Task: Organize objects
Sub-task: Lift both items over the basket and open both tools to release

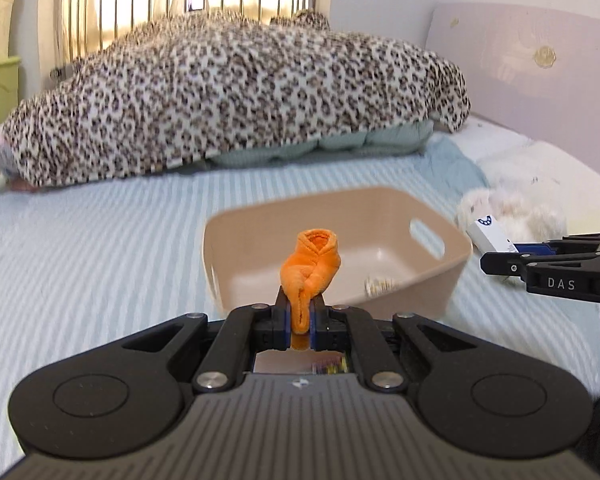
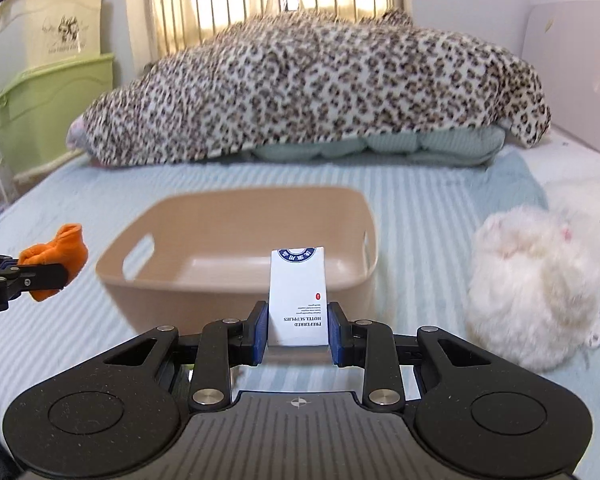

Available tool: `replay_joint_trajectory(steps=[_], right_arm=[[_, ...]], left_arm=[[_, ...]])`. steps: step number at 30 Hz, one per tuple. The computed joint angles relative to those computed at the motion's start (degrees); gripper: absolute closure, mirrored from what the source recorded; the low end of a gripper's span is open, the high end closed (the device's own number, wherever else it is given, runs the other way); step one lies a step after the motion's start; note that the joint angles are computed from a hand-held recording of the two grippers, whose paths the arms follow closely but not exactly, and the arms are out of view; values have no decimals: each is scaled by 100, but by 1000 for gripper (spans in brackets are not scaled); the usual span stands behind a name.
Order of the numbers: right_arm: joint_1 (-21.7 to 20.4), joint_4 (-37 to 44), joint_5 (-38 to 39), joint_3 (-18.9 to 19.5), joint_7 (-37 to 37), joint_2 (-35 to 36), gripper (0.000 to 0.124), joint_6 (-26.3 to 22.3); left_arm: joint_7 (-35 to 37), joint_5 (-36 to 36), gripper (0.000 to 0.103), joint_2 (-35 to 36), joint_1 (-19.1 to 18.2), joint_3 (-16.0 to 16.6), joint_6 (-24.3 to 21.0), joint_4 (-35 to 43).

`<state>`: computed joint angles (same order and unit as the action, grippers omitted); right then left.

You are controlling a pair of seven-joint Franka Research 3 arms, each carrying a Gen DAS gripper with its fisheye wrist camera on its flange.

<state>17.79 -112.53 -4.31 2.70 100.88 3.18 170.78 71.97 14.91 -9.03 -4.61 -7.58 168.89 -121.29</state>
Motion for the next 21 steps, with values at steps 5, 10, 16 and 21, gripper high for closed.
replay_joint_trajectory(steps=[5,10,16,21], right_arm=[[33,509,-166,-106,191,294,96,131],[221,1130,-204,-308,318,752,96,83],[388,1871,-188,-480,342,1335,96,-223],[596,2497,-342,-699,404,1806,96,-767]], left_arm=[[-355,442,94,542,118,-128,-5,716],[-559,536,94,1325,5,-79,-379,1614],[-966,877,94,2161,-151,21,-1164,2586],[-872,999,94,2680,-300,86,-1807,3209]])
